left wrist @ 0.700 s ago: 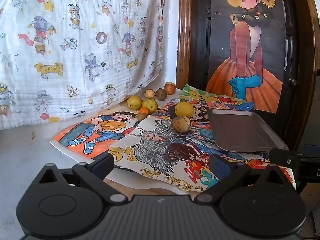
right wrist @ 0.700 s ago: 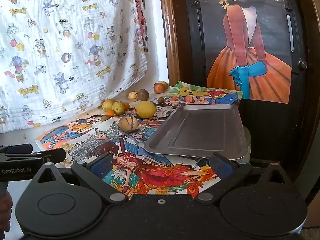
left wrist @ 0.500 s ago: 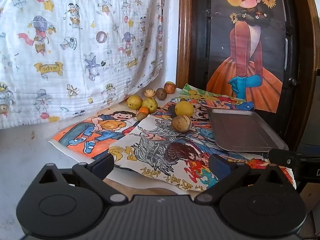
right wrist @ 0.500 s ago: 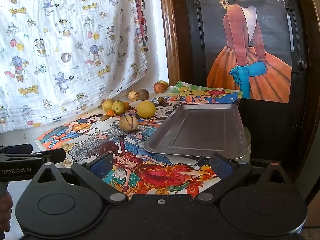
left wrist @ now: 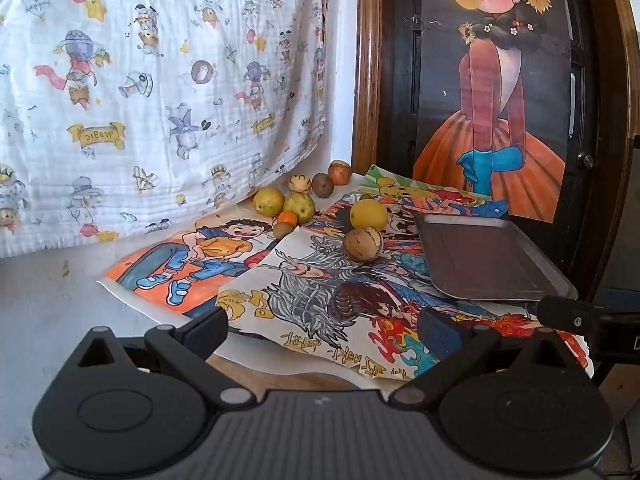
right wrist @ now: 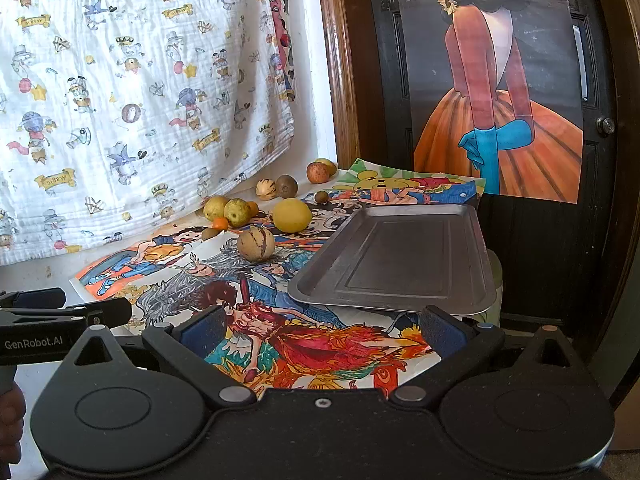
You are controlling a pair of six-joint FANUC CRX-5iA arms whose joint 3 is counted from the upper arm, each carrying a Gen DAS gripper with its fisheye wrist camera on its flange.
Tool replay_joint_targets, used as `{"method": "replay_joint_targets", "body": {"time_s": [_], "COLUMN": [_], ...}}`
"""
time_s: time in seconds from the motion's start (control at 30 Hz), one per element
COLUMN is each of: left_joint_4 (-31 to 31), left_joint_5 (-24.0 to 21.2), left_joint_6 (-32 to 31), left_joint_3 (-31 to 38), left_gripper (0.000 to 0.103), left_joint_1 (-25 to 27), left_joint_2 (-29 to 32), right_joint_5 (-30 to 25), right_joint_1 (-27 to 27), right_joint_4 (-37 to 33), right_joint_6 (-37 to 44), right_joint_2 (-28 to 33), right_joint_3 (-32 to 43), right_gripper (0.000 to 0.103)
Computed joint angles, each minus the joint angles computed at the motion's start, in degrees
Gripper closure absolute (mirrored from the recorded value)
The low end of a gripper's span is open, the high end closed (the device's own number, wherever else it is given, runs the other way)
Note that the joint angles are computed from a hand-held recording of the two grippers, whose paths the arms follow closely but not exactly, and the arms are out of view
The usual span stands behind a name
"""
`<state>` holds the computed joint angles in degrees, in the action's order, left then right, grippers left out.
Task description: Organize fruits
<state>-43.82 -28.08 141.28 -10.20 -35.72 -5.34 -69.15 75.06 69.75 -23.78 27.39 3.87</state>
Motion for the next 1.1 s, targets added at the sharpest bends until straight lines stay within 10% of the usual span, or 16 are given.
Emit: {"method": "replay_joint_targets", "body": {"time_s": [1.1], "left_joint_4": [0.7], "left_joint_5": [0.1], "left_joint_6": [-0.9], "left_joint_3": [-0.2], "left_gripper": [0.0], "left_joint_1": [0.2], "left_joint_2": [0.1], "right_joint_5": [0.0], "right_joint_1": [0.0], "right_joint_4": [-0.4], "right_joint_6": [0.3], "right_joint_2": [-0.1], "right_joint_3": [0.2], "right_gripper": [0.001]}}
